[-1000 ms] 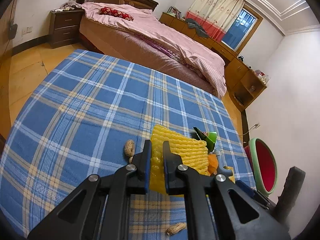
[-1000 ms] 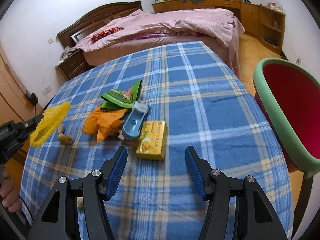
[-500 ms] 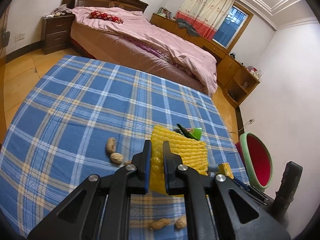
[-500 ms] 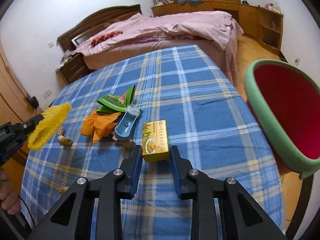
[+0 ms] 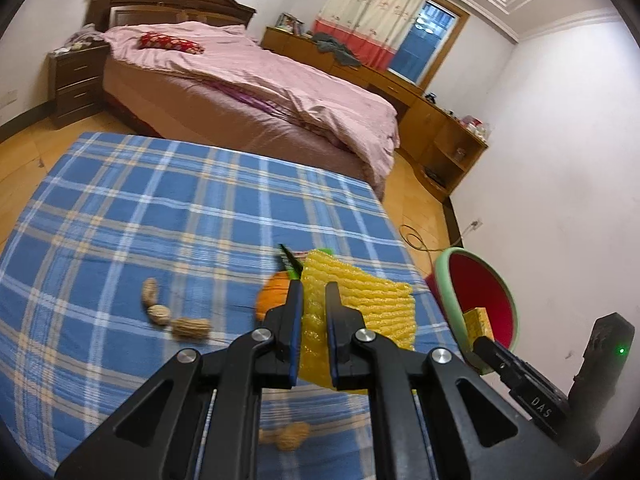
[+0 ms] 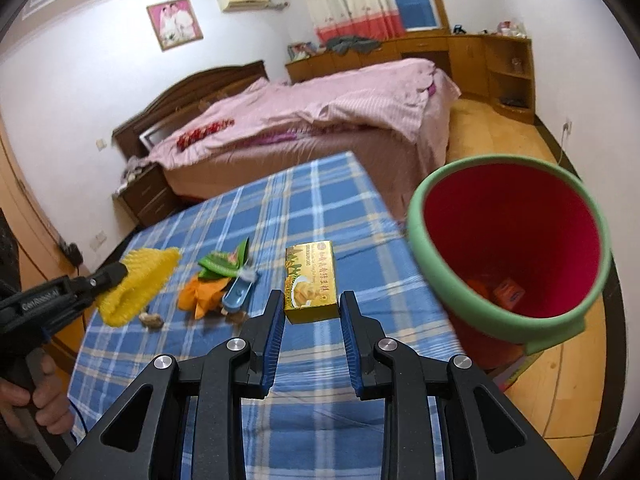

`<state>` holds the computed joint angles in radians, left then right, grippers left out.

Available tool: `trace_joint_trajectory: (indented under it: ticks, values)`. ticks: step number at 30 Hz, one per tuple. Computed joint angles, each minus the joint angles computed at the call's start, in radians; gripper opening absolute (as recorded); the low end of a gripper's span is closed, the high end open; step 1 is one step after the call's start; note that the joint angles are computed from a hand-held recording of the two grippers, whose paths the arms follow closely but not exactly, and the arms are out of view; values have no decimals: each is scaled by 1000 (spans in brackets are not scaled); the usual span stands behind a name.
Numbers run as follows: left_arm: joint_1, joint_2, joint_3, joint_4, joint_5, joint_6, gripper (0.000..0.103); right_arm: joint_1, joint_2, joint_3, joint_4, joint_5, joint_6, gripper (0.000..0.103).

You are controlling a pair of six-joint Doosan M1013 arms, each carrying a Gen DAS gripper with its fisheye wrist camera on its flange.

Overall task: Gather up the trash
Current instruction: 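Carry both items over the red bin and open both tools to drop them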

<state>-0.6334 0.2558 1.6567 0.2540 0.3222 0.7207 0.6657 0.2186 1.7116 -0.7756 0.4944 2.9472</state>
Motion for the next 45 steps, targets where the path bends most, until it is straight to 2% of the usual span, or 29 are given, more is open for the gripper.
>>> trace_joint_trajectory:
  ticks: [9, 20, 35, 45]
  values:
    - [-37, 36, -68, -97, 23, 149, 9, -10, -58, 60, -157, 14, 178, 28]
    - [-77, 100, -176, -187, 63, 313, 9, -35, -111, 118, -254, 41, 305, 28]
    - [-116, 222, -331, -354, 133, 549, 9, -85, -131, 160, -263, 83, 376, 28]
    - [-147, 319, -450, -319, 199, 582, 9, -139, -101, 155, -171, 115, 308, 28]
